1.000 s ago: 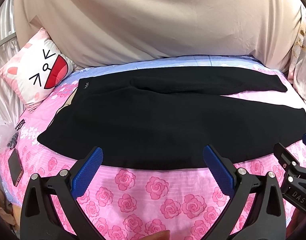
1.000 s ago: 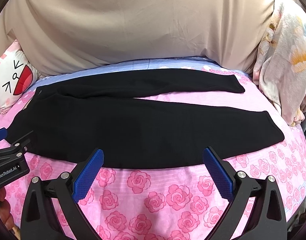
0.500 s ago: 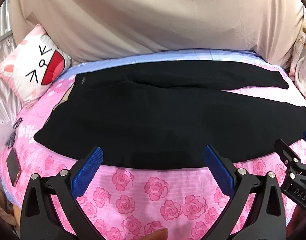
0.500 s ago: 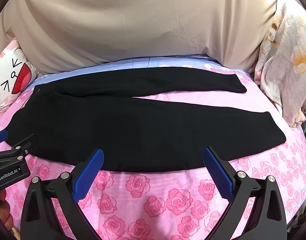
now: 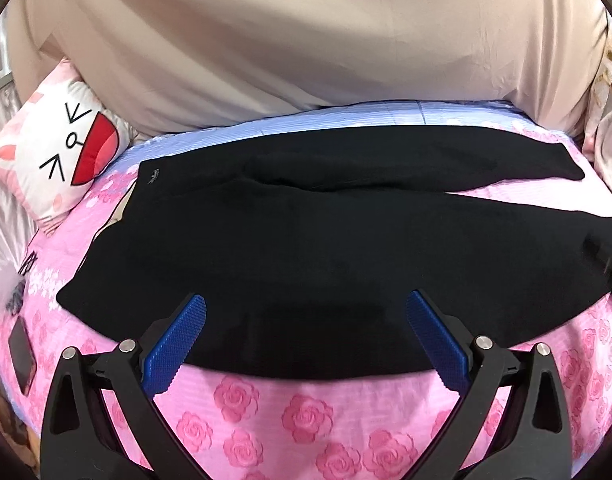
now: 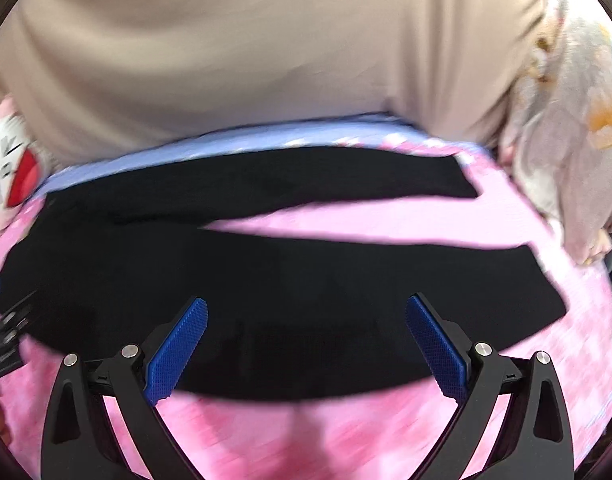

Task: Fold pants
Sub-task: 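Grasp the trouser leg hems with both grippers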

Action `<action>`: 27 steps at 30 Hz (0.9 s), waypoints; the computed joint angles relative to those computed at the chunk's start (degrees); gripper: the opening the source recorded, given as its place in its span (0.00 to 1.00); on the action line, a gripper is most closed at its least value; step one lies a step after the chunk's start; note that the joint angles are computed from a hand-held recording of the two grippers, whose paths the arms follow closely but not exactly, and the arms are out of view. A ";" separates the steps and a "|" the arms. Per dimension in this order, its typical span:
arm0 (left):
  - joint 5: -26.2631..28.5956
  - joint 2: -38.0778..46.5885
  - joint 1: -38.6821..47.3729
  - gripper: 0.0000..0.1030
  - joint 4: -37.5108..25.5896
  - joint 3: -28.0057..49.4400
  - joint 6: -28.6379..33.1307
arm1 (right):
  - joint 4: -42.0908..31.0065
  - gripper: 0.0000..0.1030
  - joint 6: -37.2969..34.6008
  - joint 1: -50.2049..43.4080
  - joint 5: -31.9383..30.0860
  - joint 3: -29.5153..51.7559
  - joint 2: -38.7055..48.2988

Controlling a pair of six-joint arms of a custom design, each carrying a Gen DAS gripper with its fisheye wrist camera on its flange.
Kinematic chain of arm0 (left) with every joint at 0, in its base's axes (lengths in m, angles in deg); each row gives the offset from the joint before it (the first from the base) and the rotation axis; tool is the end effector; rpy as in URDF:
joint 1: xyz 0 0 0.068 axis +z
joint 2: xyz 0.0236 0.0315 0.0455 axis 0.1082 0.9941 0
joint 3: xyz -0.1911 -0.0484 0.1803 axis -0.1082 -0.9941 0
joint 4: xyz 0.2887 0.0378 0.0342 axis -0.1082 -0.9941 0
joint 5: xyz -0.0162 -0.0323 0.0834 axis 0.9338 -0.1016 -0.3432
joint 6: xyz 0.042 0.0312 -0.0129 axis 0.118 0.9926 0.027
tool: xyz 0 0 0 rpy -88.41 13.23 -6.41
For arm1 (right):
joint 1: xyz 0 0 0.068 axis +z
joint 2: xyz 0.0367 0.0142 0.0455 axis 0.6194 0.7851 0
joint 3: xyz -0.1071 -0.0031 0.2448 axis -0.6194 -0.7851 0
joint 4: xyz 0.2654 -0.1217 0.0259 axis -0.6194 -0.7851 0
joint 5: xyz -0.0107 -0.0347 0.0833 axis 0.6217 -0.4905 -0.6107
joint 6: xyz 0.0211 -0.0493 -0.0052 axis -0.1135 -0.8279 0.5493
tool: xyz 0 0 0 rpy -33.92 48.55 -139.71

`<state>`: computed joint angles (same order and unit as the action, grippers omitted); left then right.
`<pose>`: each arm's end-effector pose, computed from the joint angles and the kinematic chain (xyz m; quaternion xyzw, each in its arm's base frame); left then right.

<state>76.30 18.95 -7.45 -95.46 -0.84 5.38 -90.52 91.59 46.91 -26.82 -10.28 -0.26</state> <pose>0.2526 -0.0538 0.2030 0.0581 0.9189 0.0465 0.3875 0.2908 0.0324 0.2540 0.1689 0.9073 -0.0567 0.3808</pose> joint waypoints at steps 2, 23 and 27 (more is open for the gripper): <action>-0.11 2.19 -0.03 0.95 0.77 1.25 -0.73 | 5.04 0.95 -5.47 -9.04 -3.27 1.41 3.25; 9.04 25.94 6.89 0.95 -0.54 18.41 1.85 | -18.19 0.61 -19.15 -37.10 -20.86 85.57 76.85; 9.64 28.60 14.02 0.96 1.77 24.06 1.57 | -15.84 0.35 -20.51 -36.82 -22.92 83.20 75.80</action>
